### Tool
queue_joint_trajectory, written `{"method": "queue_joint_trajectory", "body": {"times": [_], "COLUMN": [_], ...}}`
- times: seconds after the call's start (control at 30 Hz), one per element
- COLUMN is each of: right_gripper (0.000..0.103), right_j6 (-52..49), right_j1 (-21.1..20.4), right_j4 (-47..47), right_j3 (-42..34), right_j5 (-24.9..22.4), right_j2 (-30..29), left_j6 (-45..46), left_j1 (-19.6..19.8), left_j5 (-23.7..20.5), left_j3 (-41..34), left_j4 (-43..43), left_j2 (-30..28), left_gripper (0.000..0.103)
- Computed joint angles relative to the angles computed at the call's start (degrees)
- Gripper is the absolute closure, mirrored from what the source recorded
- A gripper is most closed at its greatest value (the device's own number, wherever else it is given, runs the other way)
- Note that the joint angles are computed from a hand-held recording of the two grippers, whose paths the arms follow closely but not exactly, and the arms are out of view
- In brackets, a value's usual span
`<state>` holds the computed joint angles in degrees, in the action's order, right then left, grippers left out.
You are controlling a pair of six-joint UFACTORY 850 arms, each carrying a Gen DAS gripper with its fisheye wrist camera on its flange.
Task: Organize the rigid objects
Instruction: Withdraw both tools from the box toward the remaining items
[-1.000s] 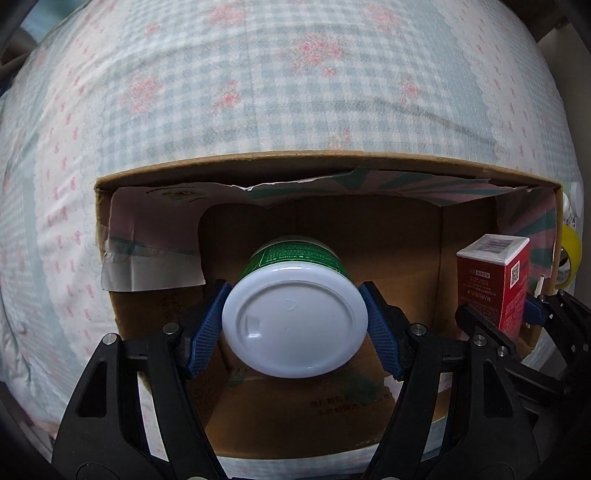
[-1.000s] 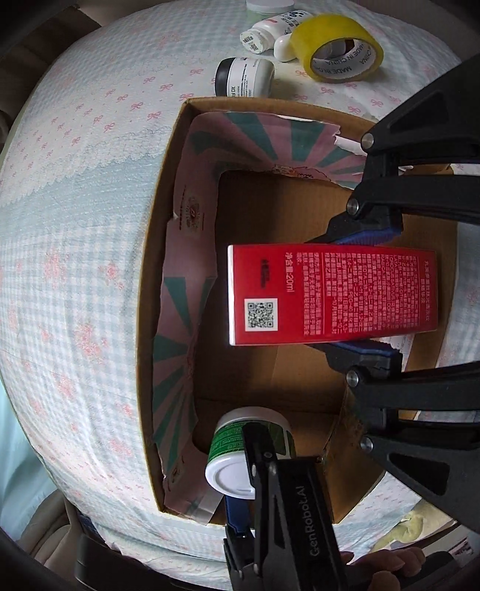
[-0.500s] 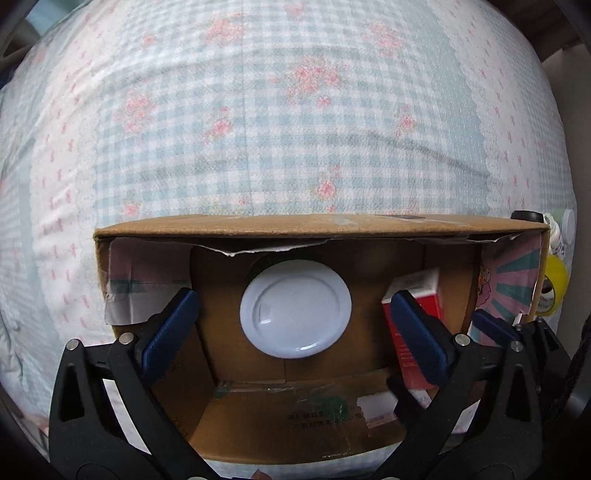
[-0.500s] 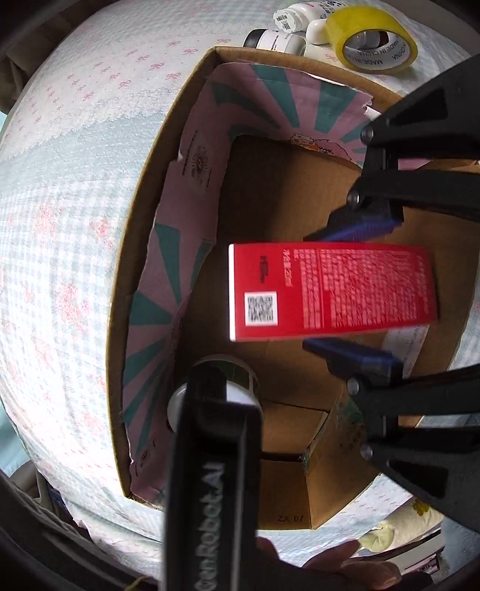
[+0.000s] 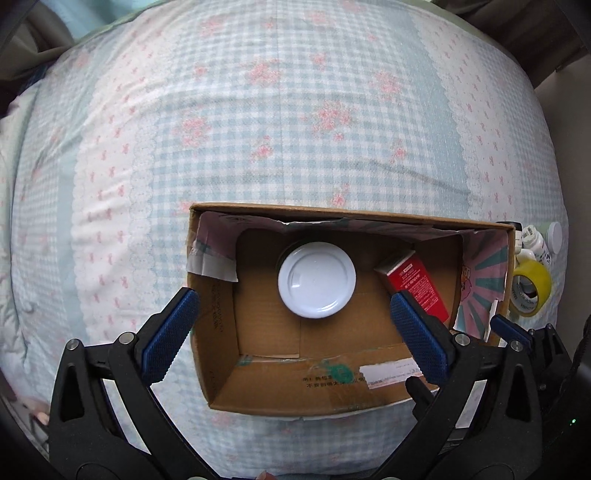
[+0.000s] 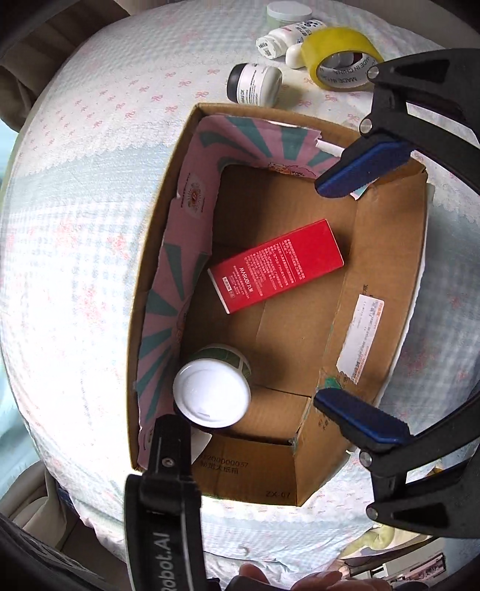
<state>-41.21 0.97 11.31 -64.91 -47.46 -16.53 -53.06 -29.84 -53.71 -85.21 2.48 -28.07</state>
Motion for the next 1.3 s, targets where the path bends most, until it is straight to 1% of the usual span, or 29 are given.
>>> {"method": "queue_joint_trajectory", "body": {"times": [0.03,0.07,0.13,0.37,0.43,0.53,0.67,0.83,0.9,1.0,1.13,1.2,1.3], "right_gripper": [0.000,0.000,0.000,0.000,0.000,0.000,0.000,0.000,0.000,0.000,0.000,0.000,0.000], "right_j6": [-0.50,-0.56,-0.84,-1.42,-0.72,-0.61,-0.34,-0.72,-0.67,-1.00,-1.72,-2.29,-4.52], "right_j1": [-0.30,-0.39,-0.96,-0.48,-1.16,-3.37,-7.14,-13.67,-16.52,-20.92,-26.75,-28.95,-31.33], "right_j4": [0.97,2.18,4.00,4.32,4.30,6.05,7.63,8.67,8.71,9.25,11.05,11.49,12.27], "right_j3": [0.31,-1.12,-1.46,2.41,3.16,4.26,6.85,7.79,7.22,5.90,2.11,-0.74,-5.30], "right_j5": [0.04,-0.65,-2.08,-1.03,-1.09,-2.24,-3.43,-4.60,-5.49,-5.69,-5.76,-5.79,-4.81], "right_j2": [0.97,0.49,2.05,10.46,12.91,16.15,21.44,25.57,25.71,25.21,22.19,19.67,15.26], "left_j6": [-1.21,-2.65,-5.38,-14.99,-17.26,-19.42,-20.73,-22.05,-22.11,-22.55,-23.39,-23.63,-24.33], "left_j1": [-0.35,-0.76,-1.49,-5.63,-7.14,-9.46,-12.29,-16.33,-17.57,-19.30,-21.01,-21.53,-22.36], "left_j5": [-0.15,0.00,0.16,-2.33,-3.37,-4.84,-5.60,-6.23,-5.76,-6.37,-7.50,-7.91,-9.70], "left_j3": [0.36,0.79,1.97,5.55,6.45,7.25,7.59,5.63,4.28,0.84,-4.52,-7.54,-13.59], "left_j4": [1.21,2.42,4.46,12.83,14.89,17.22,18.21,19.36,19.32,19.72,21.04,21.09,20.65], "left_j2": [1.13,2.25,4.82,13.38,15.35,17.29,18.46,17.03,16.08,13.62,9.94,7.72,3.14], "left_gripper": [0.000,0.000,0.000,0.000,0.000,0.000,0.000,0.000,0.000,0.000,0.000,0.000,0.000]}}
